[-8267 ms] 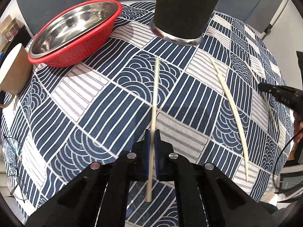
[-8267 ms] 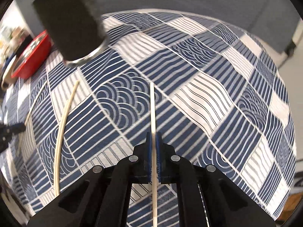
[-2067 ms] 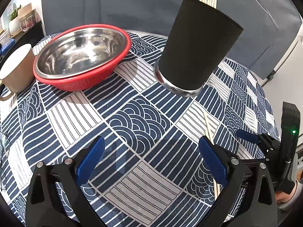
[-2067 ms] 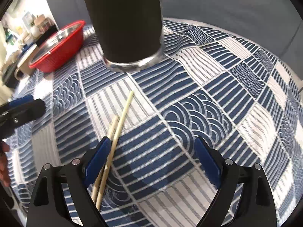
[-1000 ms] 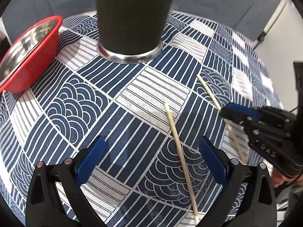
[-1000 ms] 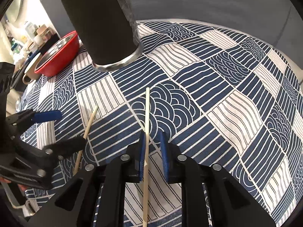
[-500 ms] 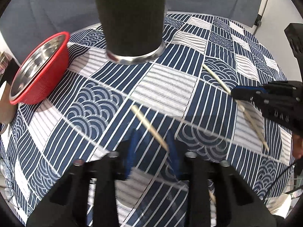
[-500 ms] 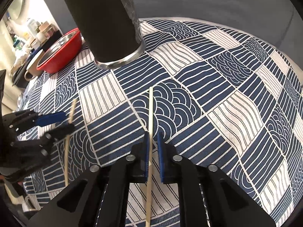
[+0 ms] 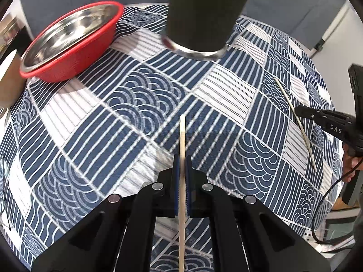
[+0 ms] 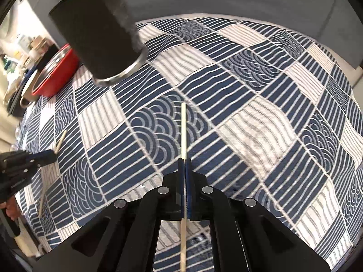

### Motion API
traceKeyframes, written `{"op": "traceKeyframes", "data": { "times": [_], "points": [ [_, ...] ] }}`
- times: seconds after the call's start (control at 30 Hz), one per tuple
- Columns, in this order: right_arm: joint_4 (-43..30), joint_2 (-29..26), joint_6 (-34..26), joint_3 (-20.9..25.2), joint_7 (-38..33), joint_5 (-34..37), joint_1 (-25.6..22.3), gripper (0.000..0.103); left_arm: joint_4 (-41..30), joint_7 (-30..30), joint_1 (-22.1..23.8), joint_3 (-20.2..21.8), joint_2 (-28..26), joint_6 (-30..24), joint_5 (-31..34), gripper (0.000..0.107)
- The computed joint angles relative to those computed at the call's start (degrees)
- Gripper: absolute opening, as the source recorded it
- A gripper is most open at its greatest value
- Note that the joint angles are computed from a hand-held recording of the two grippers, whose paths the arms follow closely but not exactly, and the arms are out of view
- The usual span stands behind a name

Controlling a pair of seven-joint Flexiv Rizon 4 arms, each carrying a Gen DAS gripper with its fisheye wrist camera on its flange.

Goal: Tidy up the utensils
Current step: 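Lift both chopsticks and carry them over the black holder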

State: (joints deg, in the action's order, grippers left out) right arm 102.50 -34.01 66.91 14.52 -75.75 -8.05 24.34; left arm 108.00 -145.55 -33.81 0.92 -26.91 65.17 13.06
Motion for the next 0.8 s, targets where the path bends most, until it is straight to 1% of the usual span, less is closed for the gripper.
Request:
{"op": "traceKeyframes", "data": {
  "times": [0.1, 0.27, 0.33, 0.37, 0.43, 0.5, 0.53, 0.57, 0.6, 0.67, 0.77, 0.8],
  "points": [
    [-0.03, 0.44, -0.01, -0.94, 0.96, -0.07, -0.17, 0.0, 0.67, -1.71, -0.56, 1.53, 2.32, -1.13, 1.8, 0.005],
    [-0.62, 0.95, 1.91, -1.29, 2.21, 0.45, -1.21, 0.0, 0.69, -4.26, 0.53, 2.09, 5.62, -3.66, 5.33, 0.005],
    [-2.18, 0.42, 1.03, 1.19, 0.33, 2.35, -3.12, 0.001, 0.63, -5.21, 1.12, 2.04, 6.87, -4.3, 7.12, 0.005],
    [-2.59, 0.31, 0.56, 1.86, -0.5, 2.91, -3.46, 0.004, 0.6, -5.51, 1.56, 1.77, 7.23, -4.37, 7.69, 0.005],
    [-2.17, 0.39, 1.17, 1.24, -0.71, 2.47, -2.44, 0.005, 0.51, -5.9, 2.34, 1.25, 8.01, -4.3, 8.65, 0.005],
    [-2.72, -0.06, -0.62, 1.34, -1.24, 2.23, -1.81, 0.005, 0.08, -6.21, 2.8, 0.89, 8.56, -4.78, 9.76, 0.005],
    [-2.9, -0.24, -1.88, 0.51, -0.81, 1.38, -0.87, 0.005, 0.02, -6.19, 3.1, 0.6, 8.78, -4.86, 10.04, 0.005],
    [-3.02, -0.39, -2.58, 0.08, -0.59, 0.95, -0.38, 0.008, -0.21, -6.42, 3.24, 0.45, 8.99, -5.19, 10.45, 0.005],
    [-3.07, -0.52, -3.24, -0.05, -0.52, 0.83, -0.17, 0.014, -0.28, -6.65, 3.38, 0.31, 9.27, -5.34, 10.86, 0.005],
    [-3.48, -0.88, -4.67, 0.24, -0.57, 1.36, -0.3, 0.02, -0.12, -6.87, 3.86, -0.05, 9.74, -4.96, 11.29, 0.005],
    [-3.49, -1.16, -6.01, -0.24, -0.5, 1.0, 0.18, 0.021, -0.4, -7.9, 4.13, -0.24, 10.27, -5.34, 12.37, 0.005],
    [-3.4, -1.19, -5.61, -0.18, -0.57, 1.2, 0.09, 0.021, -0.34, -8.23, 4.27, -0.27, 10.49, -5.17, 12.69, 0.005]
  ]
}}
